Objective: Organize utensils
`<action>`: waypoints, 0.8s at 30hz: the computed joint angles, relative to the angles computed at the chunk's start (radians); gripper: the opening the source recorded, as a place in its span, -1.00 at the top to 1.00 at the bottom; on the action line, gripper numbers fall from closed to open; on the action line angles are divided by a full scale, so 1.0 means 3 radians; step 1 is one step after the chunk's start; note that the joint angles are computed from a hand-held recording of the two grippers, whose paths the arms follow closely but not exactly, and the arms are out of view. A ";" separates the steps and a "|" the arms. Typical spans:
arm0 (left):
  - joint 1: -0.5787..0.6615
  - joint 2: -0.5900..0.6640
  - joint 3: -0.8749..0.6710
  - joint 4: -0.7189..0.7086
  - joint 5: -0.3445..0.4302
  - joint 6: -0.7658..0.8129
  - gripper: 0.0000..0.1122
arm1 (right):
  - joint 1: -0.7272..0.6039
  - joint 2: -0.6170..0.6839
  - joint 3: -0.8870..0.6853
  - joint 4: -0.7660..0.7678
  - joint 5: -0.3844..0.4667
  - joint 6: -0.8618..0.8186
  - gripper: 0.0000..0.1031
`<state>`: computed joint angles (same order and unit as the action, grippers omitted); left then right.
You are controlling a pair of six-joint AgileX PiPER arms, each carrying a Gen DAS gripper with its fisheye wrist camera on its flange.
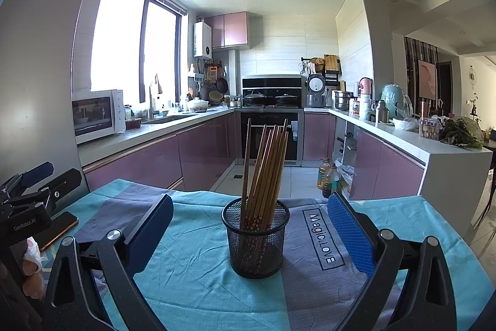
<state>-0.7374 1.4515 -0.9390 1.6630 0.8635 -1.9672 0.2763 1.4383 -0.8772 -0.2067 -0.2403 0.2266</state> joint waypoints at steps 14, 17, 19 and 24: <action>0.0006 0.0129 -0.0030 -0.0009 0.0011 -0.0098 -0.73 | 0.0043 0.0007 0.0079 0.0545 -0.0140 -0.0515 -0.87; 0.0013 0.0185 -0.0048 -0.0005 0.0044 -0.0121 -0.73 | 0.0066 0.0011 0.0130 0.0750 -0.0263 -0.0693 -0.87; 0.0032 0.0209 -0.0058 -0.0012 0.0033 -0.0137 -0.73 | 0.0087 0.0018 0.0148 0.0900 -0.0325 -0.0837 -0.87; 0.0083 0.0276 -0.0066 0.0035 0.0025 -0.0233 -0.73 | 0.0130 0.0065 0.0161 0.1101 -0.0421 -0.1036 -0.87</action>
<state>-0.7125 1.5342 -0.9588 1.6737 0.8708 -2.0370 0.3153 1.4578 -0.8289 0.1237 -0.3664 -0.0844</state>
